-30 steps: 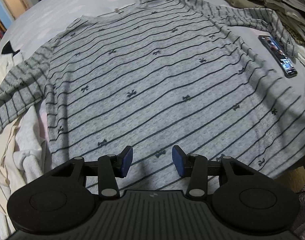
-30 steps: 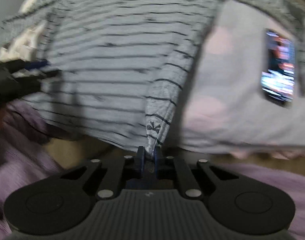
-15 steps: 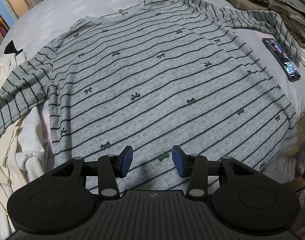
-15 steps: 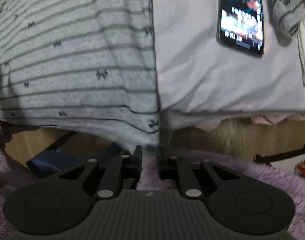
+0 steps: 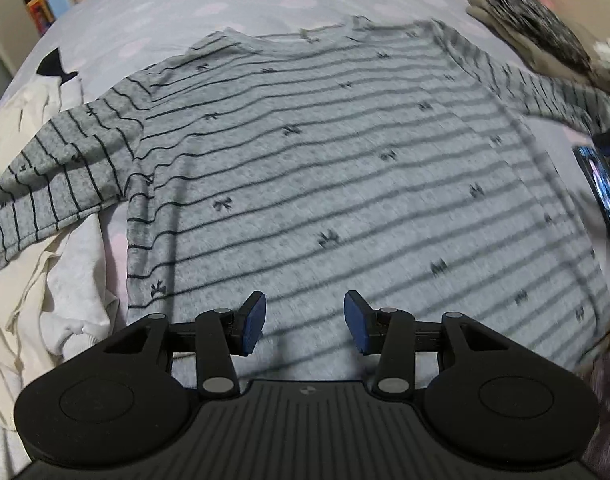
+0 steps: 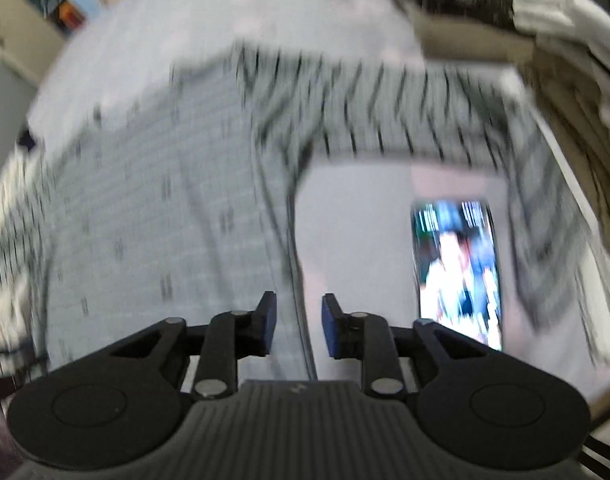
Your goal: Fold clothes
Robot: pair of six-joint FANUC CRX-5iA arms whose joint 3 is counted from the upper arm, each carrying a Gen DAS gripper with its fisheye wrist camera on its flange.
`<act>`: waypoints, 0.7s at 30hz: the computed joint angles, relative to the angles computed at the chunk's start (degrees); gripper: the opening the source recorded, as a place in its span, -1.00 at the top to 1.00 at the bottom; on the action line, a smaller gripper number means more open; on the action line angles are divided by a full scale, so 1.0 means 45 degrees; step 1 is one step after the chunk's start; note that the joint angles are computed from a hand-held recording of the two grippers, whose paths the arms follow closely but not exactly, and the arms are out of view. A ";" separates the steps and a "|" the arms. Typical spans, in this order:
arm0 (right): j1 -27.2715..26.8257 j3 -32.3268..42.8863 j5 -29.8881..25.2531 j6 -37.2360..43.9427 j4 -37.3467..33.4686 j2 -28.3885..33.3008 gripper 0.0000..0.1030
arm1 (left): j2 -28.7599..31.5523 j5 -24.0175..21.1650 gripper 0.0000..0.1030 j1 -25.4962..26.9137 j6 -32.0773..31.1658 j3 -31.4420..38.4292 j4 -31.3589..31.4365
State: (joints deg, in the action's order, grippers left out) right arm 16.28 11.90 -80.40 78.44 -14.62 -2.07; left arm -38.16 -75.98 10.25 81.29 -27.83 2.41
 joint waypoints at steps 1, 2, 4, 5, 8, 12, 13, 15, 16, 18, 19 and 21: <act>-0.0077 0.0089 0.0329 -0.0033 -0.0113 0.0230 0.40 | -0.0102 0.0269 0.20 0.0178 -0.0020 -0.0196 0.0102; -0.0149 0.0184 0.0655 -0.0067 -0.0226 0.0463 0.40 | -0.0240 0.0564 0.20 0.0311 -0.0013 -0.0401 0.0173; -0.0180 0.0352 0.1263 -0.0197 -0.0359 0.0942 0.38 | -0.0546 0.1130 0.20 0.0626 -0.0015 -0.0863 0.0425; -0.0114 0.0341 0.1541 -0.0349 -0.0347 0.1127 0.38 | -0.0714 0.1328 0.20 0.0837 -0.0076 -0.1093 0.0606; -0.0117 0.0498 0.1929 -0.0562 -0.0626 0.1636 0.38 | -0.0936 0.1609 0.20 0.1346 -0.0330 -0.1593 0.0931; 0.0189 0.0262 0.2672 -0.0387 -0.0025 0.2033 0.38 | -0.0706 0.1894 0.20 0.1346 -0.0172 -0.1705 0.0573; 0.0283 0.0187 0.2778 -0.0521 0.0181 0.2163 0.38 | -0.0655 0.2047 0.20 0.1272 -0.0026 -0.1697 0.0422; 0.0338 0.0173 0.2842 -0.0735 0.0280 0.2408 0.39 | -0.0606 0.2341 0.20 0.1286 0.0099 -0.1738 0.0411; 0.0297 0.0147 0.2973 -0.0771 0.0188 0.2452 0.41 | -0.0582 0.2451 0.20 0.1328 0.0108 -0.1771 0.0468; 0.0199 0.0139 0.3205 -0.0765 -0.0113 0.2524 0.59 | -0.0462 0.2544 0.20 0.1478 -0.0033 -0.1835 0.0725; 0.0244 0.0195 0.3225 -0.0742 -0.0110 0.2574 0.88 | -0.0385 0.2577 0.20 0.1483 -0.0026 -0.1831 0.0757; 0.0740 -0.0254 0.3973 -0.1069 0.0979 0.2264 0.90 | -0.0305 0.2635 0.20 0.1493 -0.0140 -0.1838 0.0816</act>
State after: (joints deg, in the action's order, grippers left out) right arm 19.60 10.76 -62.52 73.63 -10.21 8.12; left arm -39.53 -64.13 16.97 80.66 -36.10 6.08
